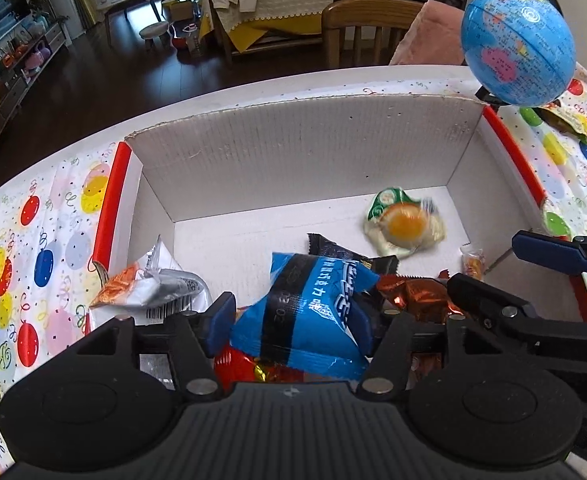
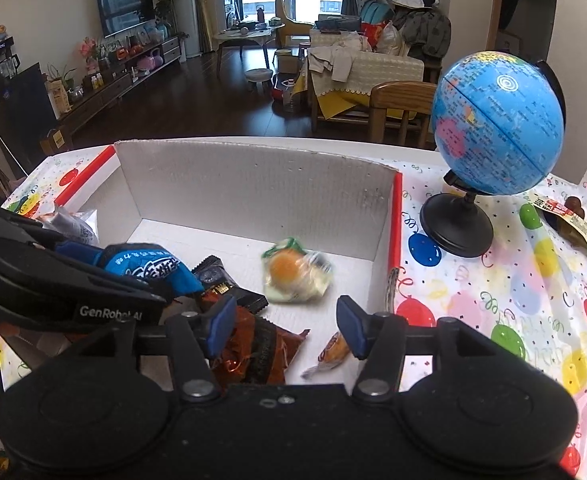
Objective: Organize snacks
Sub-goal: 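Withdraw both tools from the box back toward the remaining snacks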
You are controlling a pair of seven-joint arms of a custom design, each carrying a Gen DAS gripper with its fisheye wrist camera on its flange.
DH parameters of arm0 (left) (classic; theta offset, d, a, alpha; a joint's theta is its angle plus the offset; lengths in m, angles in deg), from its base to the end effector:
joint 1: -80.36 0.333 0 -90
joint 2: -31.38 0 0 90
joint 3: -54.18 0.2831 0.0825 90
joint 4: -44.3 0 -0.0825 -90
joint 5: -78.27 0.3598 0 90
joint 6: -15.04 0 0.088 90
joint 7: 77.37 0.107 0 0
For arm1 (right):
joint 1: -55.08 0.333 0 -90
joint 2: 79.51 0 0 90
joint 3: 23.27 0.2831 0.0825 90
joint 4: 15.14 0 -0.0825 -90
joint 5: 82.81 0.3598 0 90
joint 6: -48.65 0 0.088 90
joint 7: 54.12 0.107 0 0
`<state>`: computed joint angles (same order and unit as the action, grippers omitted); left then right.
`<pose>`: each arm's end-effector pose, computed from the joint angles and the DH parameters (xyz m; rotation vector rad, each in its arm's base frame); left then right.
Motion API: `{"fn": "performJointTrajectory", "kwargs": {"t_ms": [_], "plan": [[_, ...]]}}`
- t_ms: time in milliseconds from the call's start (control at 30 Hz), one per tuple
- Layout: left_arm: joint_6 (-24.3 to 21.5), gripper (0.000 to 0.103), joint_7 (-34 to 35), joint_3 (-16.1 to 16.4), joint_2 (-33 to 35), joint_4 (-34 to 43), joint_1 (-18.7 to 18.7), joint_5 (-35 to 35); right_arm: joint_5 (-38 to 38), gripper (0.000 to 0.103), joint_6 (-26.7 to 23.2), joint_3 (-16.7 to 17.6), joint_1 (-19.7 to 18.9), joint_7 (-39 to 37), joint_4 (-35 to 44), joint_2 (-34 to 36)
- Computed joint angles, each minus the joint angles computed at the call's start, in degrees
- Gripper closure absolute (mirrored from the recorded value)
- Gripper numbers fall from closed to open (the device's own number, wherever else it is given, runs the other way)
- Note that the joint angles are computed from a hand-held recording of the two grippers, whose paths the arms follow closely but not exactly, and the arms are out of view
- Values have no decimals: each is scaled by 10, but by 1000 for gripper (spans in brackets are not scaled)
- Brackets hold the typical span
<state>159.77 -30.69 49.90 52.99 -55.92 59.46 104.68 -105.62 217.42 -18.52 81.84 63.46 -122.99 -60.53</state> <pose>0.5904 -0.2773 0.3817 -1.9302 1.9248 -0.4597 0.5361 0.3529 0.4007 -2.0538 1.3392 -0.4865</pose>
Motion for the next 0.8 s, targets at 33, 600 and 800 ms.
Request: {"fn": "performJointTrajectory", "kwargs": {"t_ms": [33,600,800], "plan": [[5,43,-1,0,-5,-6,1,0,-2,45,2,-3,2,5,-5,-4],[52,36,-45,-33,-134,-124,22,26,-96,27,43,-17,8,115,-110,-116],[75,36,-53,-58,-196,-181,45,23,-160,21,59,-8,-3,188,-145,-157]]}}
